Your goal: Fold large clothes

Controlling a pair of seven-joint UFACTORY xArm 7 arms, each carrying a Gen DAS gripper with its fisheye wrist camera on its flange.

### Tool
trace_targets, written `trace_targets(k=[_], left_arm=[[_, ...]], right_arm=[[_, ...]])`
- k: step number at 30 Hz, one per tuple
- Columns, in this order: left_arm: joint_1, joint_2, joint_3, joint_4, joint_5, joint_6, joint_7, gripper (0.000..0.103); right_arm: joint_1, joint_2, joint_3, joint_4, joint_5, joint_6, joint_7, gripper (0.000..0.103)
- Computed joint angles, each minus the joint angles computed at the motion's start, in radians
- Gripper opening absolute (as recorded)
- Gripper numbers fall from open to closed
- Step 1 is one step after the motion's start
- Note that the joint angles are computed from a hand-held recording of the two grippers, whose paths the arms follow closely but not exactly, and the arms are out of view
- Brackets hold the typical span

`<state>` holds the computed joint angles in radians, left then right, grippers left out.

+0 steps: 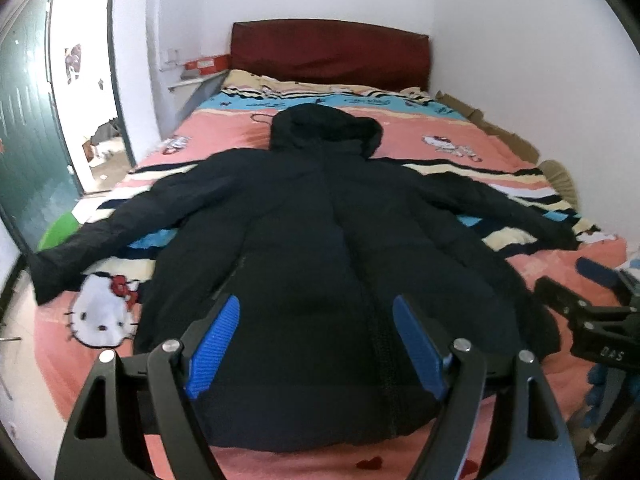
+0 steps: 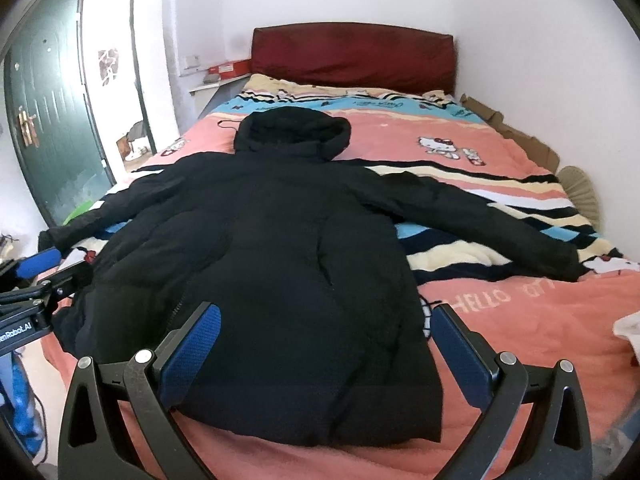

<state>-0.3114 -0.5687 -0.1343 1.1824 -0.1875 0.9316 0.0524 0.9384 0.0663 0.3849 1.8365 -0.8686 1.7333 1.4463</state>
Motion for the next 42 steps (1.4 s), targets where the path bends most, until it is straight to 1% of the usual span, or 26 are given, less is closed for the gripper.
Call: trace_targets(k=[3,6,9,10,12,15,18,21,25,27,29,31,33,35,40,42], left_arm=[[0.004,0.015,0.004,0.003,0.002,0.004,-0.001,0.079],[0.013,0.046,0.023,0.021,-0.008,0.032,-0.007,0.079],[0.023,0.072,0.053,0.03,-0.046,0.039,-0.016,0.079],[0.024,0.075,0.064,0.028,-0.061,0.036,-0.011,0.079],[0.02,0.086,0.108,0.027,-0.123,0.032,0.014,0.079],[0.037,0.092,0.138,0.023,-0.165,0.026,0.036,0.079],[0.073,0.1,0.172,0.013,-0.198,0.024,0.036,0.079],[0.118,0.115,0.191,0.005,-0.202,0.024,0.023,0.079],[0.194,0.143,0.215,-0.01,-0.186,-0.006,-0.016,0.079],[0.231,0.167,0.24,-0.009,-0.194,-0.027,-0.038,0.079],[0.251,0.193,0.271,-0.003,-0.238,-0.034,-0.043,0.079],[0.27,0.217,0.298,0.0,-0.29,-0.049,-0.04,0.079],[0.288,0.255,0.338,0.011,-0.379,-0.063,-0.031,0.079],[0.312,0.296,0.364,0.029,-0.467,-0.074,-0.025,0.079],[0.385,0.419,0.379,0.109,-0.625,-0.112,-0.011,0.079],[0.412,0.472,0.371,0.151,-0.67,-0.112,-0.01,0.079]], right_arm=[[-0.015,-0.016,-0.007,-0.027,0.006,-0.035,0.011,0.103],[-0.034,-0.025,-0.004,-0.045,0.001,-0.061,0.008,0.103],[-0.054,-0.032,-0.004,-0.06,0.008,-0.095,0.003,0.102],[-0.059,-0.031,-0.003,-0.061,0.01,-0.103,-0.001,0.103],[-0.068,-0.032,-0.003,-0.065,0.012,-0.118,-0.01,0.103],[-0.075,-0.025,-0.003,-0.06,0.011,-0.131,-0.024,0.103],[-0.079,-0.019,-0.008,-0.056,0.015,-0.146,-0.032,0.102],[-0.083,-0.009,-0.016,-0.046,0.025,-0.151,-0.046,0.102],[-0.084,0.012,-0.03,-0.019,0.04,-0.133,-0.07,0.103],[-0.084,0.015,-0.04,-0.013,0.047,-0.127,-0.072,0.102],[-0.085,0.017,-0.047,-0.008,0.05,-0.12,-0.07,0.103],[-0.082,0.033,-0.053,0.016,0.045,-0.085,-0.079,0.102],[-0.078,0.043,-0.061,0.031,0.041,-0.065,-0.088,0.103],[-0.069,0.056,-0.068,0.054,0.034,-0.046,-0.095,0.102],[-0.028,0.103,-0.092,0.131,0.002,0.012,-0.124,0.102],[-0.011,0.118,-0.105,0.155,-0.002,0.029,-0.131,0.102]])
